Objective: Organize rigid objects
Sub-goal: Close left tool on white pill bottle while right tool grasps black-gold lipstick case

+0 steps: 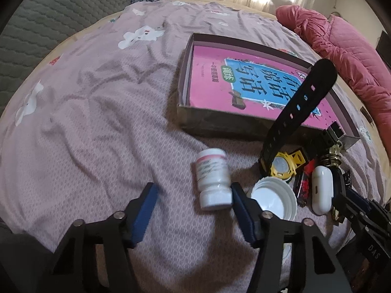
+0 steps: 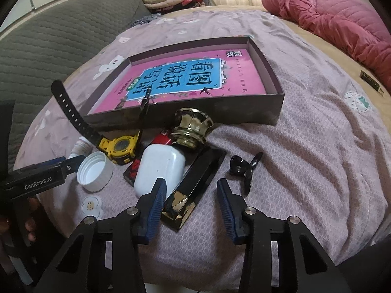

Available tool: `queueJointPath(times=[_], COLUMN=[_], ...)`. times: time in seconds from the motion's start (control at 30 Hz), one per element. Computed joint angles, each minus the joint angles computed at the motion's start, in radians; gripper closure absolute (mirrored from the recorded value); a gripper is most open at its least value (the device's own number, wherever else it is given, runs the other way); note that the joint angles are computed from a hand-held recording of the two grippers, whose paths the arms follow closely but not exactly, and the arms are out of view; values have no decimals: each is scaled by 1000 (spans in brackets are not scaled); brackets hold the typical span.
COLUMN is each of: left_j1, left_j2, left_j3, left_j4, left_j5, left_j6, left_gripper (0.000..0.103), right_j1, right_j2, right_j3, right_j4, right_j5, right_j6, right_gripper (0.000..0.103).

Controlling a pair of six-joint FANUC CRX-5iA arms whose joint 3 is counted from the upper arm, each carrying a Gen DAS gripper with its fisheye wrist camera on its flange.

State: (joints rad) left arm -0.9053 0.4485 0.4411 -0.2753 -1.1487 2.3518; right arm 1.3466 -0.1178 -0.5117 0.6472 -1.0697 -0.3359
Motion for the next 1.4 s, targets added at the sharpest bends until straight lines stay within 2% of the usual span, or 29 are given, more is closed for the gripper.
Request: queueJointPath(times=[0.37, 0.53, 0.83, 1.0, 1.1, 1.2, 1.23, 1.27, 1.4], left_j1=[6, 1, -17, -18, -18, -17, -13, -11, 11], left_j2=[34, 40, 61, 63, 63, 59, 51, 46, 14], left_j3=[32, 41, 79, 81, 82, 76, 63, 57, 1], left_j4=[-9, -22, -61, -64, -67, -74, -70, -69, -27], left_j5=[-1, -6, -44, -45, -42, -30, -14, -6, 56], left_j6=[-33, -33, -32, -36, -35, -30, -26, -20, -9], left_gripper=[51, 51, 51, 51, 52, 63, 72, 76, 76], right_j1=[-41, -27, -18, -63, -70, -82, -85, -90, -97], right_j2=[-25, -19, -24, -23, -7, -13, -30, -42, -88], right_j3=[-21, -5, -2, -24, -15, -30, -50, -64, -118], right_j4=[-28, -46, -82, -93, -89, -74, -63, -55, -23], right_j5=[57, 29, 38, 99, 93, 117, 141, 159, 221], right_j6=[-60, -39, -25, -26, -1, -7, -32, -49, -130], right_gripper=[60, 60, 69, 71, 72, 76, 77, 78, 81])
